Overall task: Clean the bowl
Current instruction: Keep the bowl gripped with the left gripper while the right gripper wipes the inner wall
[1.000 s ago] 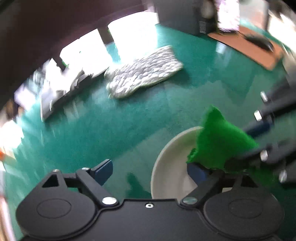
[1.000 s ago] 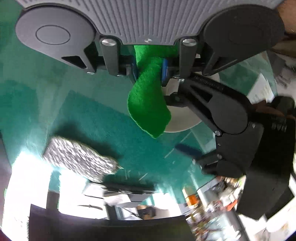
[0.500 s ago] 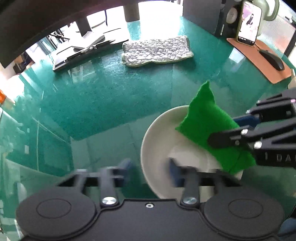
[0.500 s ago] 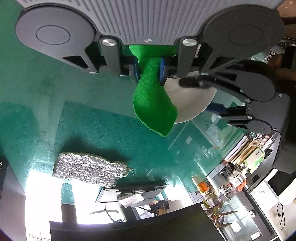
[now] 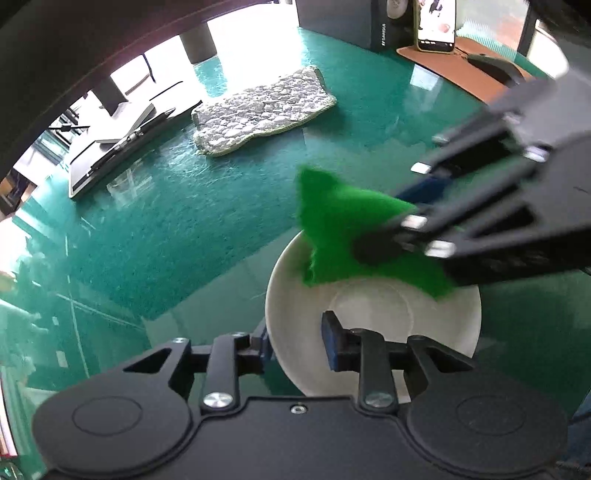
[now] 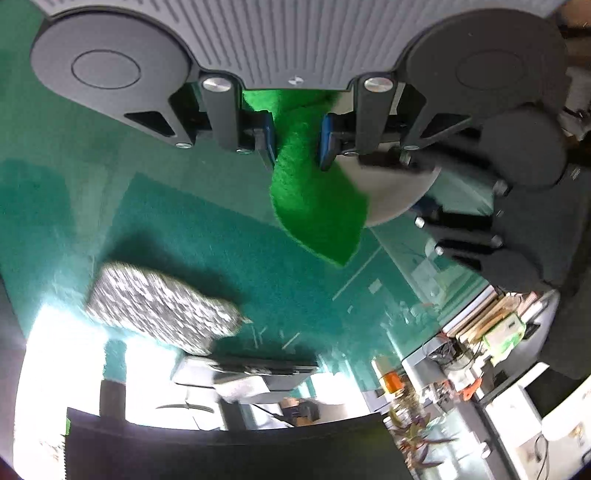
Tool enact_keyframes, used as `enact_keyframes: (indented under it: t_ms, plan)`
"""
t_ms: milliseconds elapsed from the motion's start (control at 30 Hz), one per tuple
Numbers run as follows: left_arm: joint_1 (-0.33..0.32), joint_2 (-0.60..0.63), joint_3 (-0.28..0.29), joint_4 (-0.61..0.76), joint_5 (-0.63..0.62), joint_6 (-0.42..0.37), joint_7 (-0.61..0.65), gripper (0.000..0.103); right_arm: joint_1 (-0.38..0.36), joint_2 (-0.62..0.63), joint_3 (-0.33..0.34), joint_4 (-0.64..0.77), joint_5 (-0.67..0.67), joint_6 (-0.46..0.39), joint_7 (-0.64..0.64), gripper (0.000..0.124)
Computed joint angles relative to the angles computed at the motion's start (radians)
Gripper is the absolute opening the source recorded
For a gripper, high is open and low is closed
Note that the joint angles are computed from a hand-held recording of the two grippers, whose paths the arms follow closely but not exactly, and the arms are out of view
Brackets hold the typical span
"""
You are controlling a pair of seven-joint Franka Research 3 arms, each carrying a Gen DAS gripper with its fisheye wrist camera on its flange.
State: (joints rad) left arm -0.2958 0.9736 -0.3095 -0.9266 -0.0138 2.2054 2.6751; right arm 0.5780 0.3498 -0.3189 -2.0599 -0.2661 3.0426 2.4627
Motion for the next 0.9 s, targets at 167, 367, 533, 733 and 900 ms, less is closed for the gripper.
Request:
enact_keyframes:
  t_ms: [167,367,533,733,900]
  plan:
    - [0.01,-0.033,-0.003,-0.069,0.005,0.061,0.005,0.029,-0.06,0.039,0.063,0.076,0.013,-0.044,-0.132,0.024]
    - [0.009,-0.032,-0.011,-0.083,0.014,0.095,0.002,0.03,0.042,-0.054,-0.029,-0.09,-0.024,0.032,0.019,0.022]
    - [0.004,-0.042,-0.015,-0.105,0.028,0.115,0.028,0.031,0.173,-0.093,-0.156,-0.151,-0.131,0.066,0.195,0.025]
    - [0.013,-0.041,-0.026,-0.108,0.023,0.12,0.079,0.031,0.068,-0.058,-0.069,-0.096,-0.126,0.041,0.15,0.022]
    - [0.022,-0.077,-0.027,-0.192,0.032,0.202,0.104,0.032,-0.083,0.012,0.072,0.022,-0.019,0.011,-0.067,0.026]
